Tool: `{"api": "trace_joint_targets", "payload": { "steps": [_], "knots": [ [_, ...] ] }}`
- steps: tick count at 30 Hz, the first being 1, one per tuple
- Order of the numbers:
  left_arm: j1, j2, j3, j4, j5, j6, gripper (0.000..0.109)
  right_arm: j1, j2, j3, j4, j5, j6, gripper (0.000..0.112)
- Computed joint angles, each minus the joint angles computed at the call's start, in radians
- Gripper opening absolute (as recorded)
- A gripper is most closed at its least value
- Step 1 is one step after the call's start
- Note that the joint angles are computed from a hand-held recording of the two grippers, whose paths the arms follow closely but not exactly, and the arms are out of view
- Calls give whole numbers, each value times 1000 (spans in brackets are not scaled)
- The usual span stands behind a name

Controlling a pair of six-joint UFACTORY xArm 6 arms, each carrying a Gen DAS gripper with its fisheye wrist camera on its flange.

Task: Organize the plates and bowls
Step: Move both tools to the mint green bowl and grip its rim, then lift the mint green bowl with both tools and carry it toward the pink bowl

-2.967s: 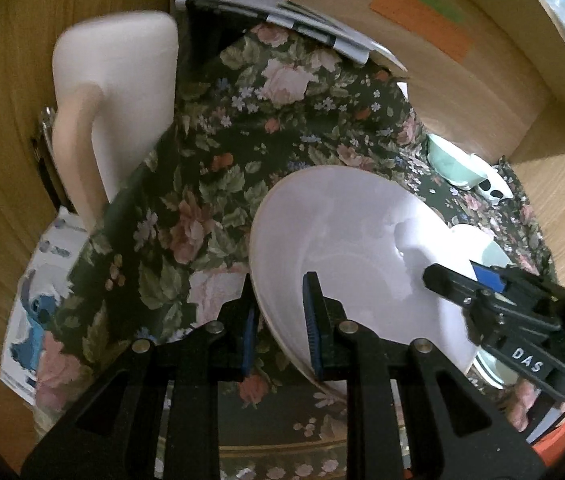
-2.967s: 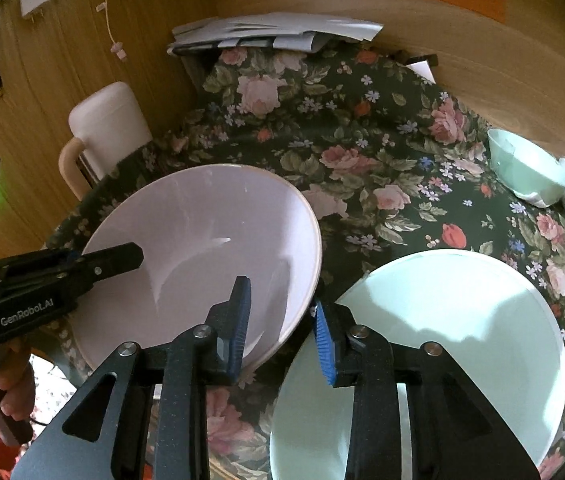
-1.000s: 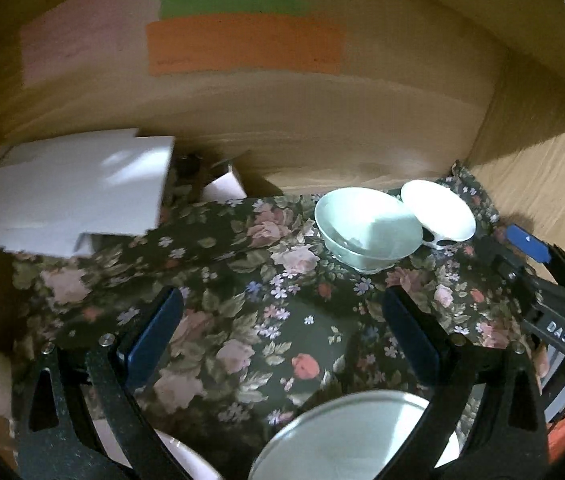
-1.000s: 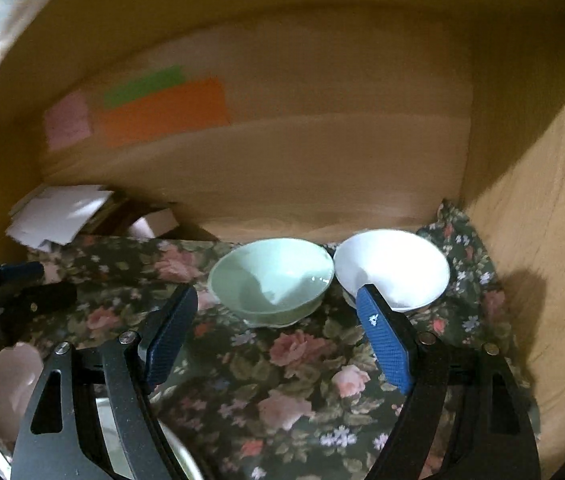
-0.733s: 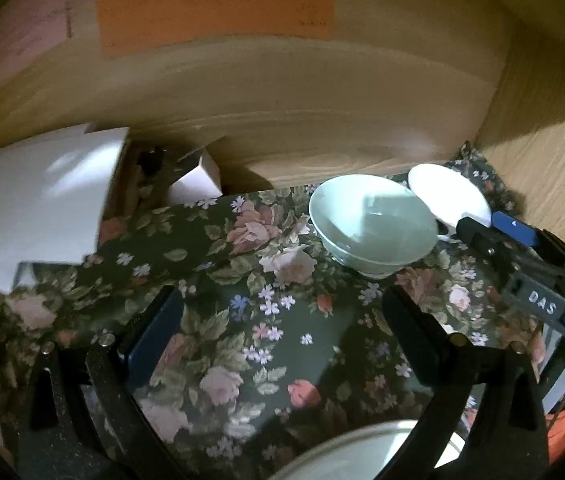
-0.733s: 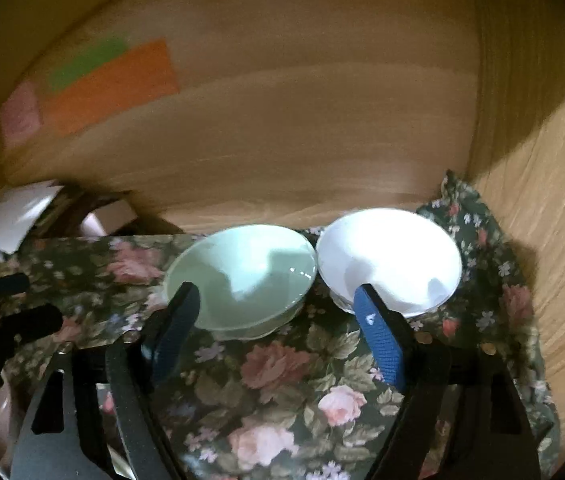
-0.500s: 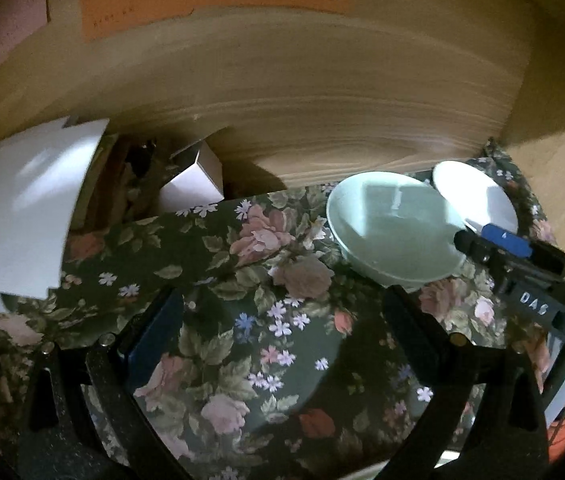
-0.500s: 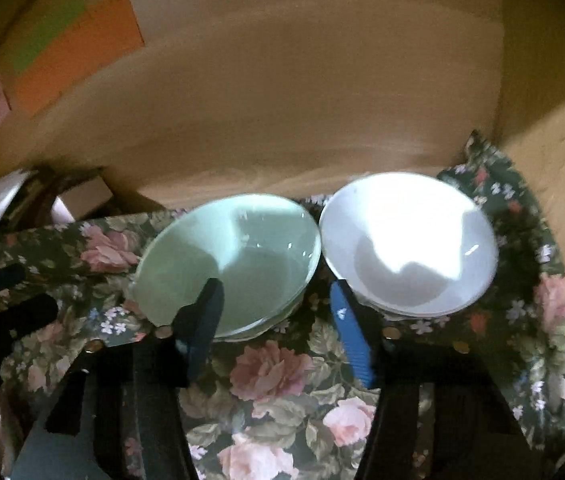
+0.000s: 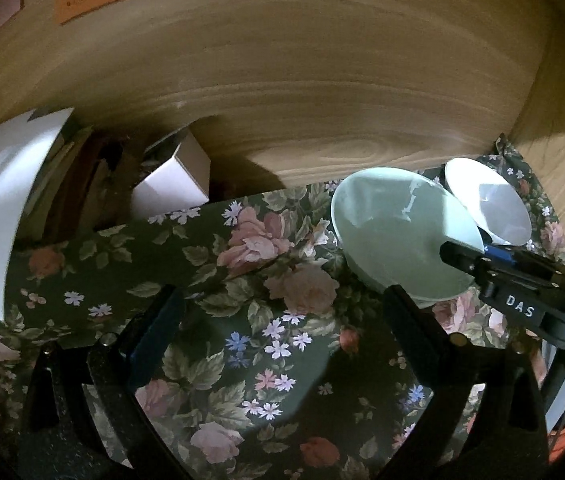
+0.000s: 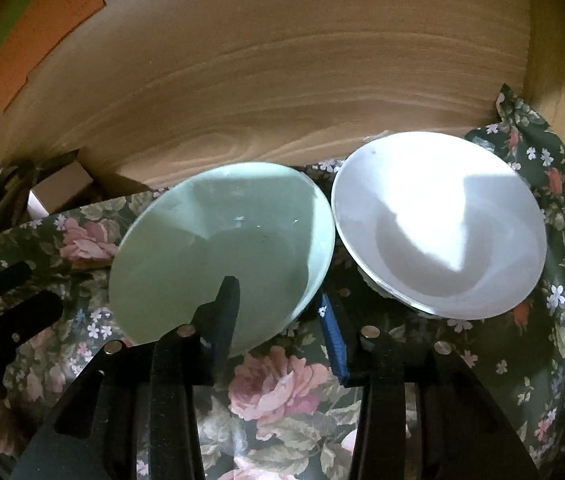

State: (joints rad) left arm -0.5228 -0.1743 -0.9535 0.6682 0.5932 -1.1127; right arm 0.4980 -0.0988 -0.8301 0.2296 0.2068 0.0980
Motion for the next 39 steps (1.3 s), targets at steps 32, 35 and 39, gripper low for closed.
{"api": "trace_joint_targets", "payload": {
  "steps": [32, 35, 39],
  "knots": [
    [-11, 141, -86, -360, 44, 326, 17, 52, -92, 57, 276, 130, -383, 16],
    [-12, 131, -78, -384, 48, 337, 17, 51, -148, 100, 312, 135, -395, 16],
    [-26, 99, -61, -367, 56, 309, 17, 76, -201, 145, 226, 104, -302, 16]
  ]
}}
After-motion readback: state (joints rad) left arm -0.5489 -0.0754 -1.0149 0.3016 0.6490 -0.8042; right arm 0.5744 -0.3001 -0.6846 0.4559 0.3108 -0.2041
